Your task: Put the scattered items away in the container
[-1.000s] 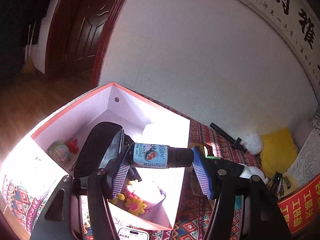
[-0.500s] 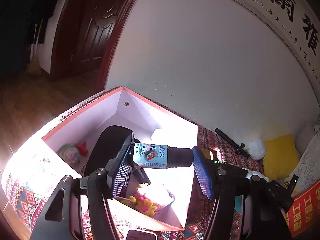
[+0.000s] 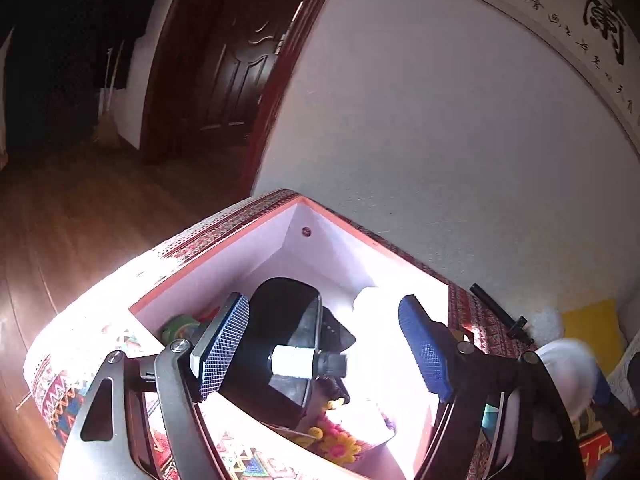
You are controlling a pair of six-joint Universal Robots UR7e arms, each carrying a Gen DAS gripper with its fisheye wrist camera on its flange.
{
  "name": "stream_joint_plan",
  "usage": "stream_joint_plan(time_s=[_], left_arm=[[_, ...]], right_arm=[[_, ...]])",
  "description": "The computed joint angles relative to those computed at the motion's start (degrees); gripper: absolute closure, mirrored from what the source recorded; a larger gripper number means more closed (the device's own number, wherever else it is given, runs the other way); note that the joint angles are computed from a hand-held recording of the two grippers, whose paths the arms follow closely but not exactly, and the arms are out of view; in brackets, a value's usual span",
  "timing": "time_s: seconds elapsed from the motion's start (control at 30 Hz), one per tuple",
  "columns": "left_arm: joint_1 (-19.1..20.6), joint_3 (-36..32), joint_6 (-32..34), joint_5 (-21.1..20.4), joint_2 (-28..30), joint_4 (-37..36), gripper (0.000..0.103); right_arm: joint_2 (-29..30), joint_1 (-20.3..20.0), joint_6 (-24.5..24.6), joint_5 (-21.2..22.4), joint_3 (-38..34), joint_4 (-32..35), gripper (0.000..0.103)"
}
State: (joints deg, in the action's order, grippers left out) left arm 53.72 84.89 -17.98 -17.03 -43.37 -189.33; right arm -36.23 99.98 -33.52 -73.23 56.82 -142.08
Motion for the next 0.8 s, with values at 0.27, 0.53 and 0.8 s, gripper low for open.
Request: stream_joint_plan(time_s=[0.27, 0.53, 0.8], left_arm=[[-1.5, 0.4, 15.7, 3.7, 0.3, -18.2, 0.021], [-2.8, -4.5, 21.5, 1.2, 5.3, -14.4, 0.021], [-3.3, -28.0, 40.3, -2.4, 23.9, 6.3, 0.021]], right_arm=[[-1.8, -1.6, 4.0, 2.5, 1.9, -6.9, 0.001], [-5.6, -4.7, 13.1, 3.0, 2.0, -10.8, 0.001], [-12.0, -9.4, 15.1, 1.6, 9.0, -20.9, 0.001]])
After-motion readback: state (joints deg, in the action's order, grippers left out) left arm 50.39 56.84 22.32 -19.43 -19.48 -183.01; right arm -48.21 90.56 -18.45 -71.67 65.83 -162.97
